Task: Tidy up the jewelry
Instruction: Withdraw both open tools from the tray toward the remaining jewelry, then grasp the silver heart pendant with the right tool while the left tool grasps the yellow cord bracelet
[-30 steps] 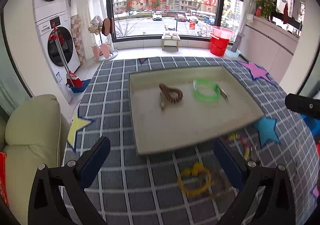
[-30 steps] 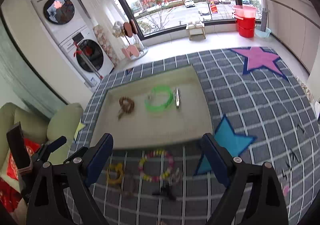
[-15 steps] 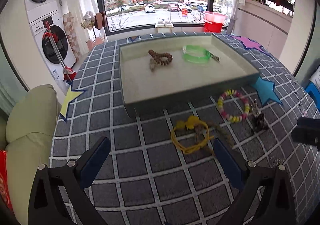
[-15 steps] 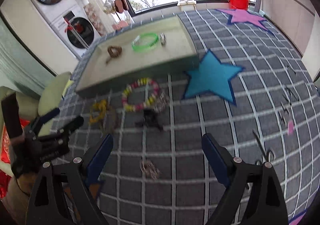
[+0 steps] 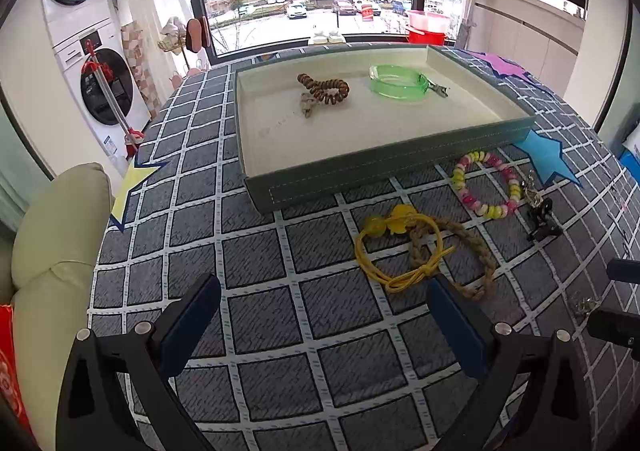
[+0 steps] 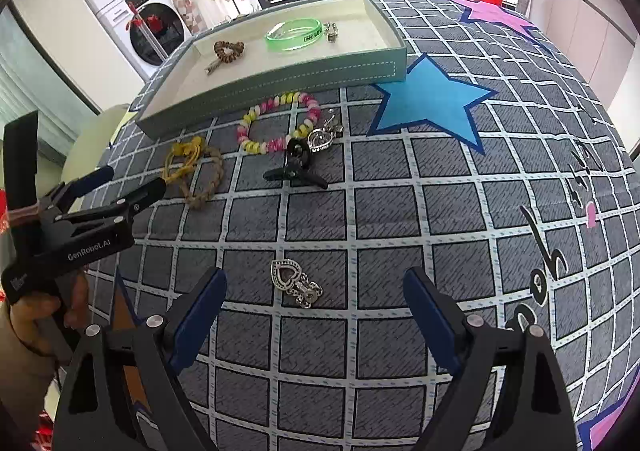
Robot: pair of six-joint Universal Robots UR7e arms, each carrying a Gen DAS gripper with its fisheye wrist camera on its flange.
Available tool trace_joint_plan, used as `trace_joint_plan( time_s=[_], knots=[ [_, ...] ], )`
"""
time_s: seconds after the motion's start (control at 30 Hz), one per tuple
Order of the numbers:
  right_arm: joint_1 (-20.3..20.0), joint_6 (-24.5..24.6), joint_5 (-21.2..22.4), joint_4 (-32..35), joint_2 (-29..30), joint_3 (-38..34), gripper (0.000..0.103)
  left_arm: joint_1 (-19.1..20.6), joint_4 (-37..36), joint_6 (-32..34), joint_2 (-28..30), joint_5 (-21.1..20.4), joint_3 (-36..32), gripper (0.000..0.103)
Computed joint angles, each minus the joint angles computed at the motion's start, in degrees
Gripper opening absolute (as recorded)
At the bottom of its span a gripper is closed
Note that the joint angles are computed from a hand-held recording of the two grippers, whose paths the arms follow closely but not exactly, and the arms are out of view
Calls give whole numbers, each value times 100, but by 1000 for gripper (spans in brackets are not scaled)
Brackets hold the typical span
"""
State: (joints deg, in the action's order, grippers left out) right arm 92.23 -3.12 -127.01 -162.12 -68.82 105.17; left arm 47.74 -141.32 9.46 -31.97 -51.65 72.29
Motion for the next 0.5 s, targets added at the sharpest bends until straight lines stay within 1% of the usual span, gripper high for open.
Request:
trace_joint_plan(
  time_s=[0.13,0.2,0.23,0.27,0.37,0.4,0.43,0.5],
  knots=[
    [18,-29,-75,-2,76,-14,92,3,33,123,49,26,-31,103],
    [56,-95,-192,-72,139,-18,92,5,56,155,83,52,-69,103],
    [71,-132,-238,-99,174,-28,92,6,105,163,104,54,-107,100],
    [87,-163,-285,-138,204,-33,92,13,134,147,116,-17,-150,100],
    [124,-255,-390,-240,298,-66,90,-8,134,202,183,-12,-247,100],
    [141,-308,-439,-283,341,-80,88,-11,126,232,196,-20,-258,100],
    [158,-357,-490,-333,375,-85,86,-14,123,268,208,-36,-271,97],
    [206,-517,-642,-462,464,-105,77,-31,180,346,240,-68,-317,91]
  ],
)
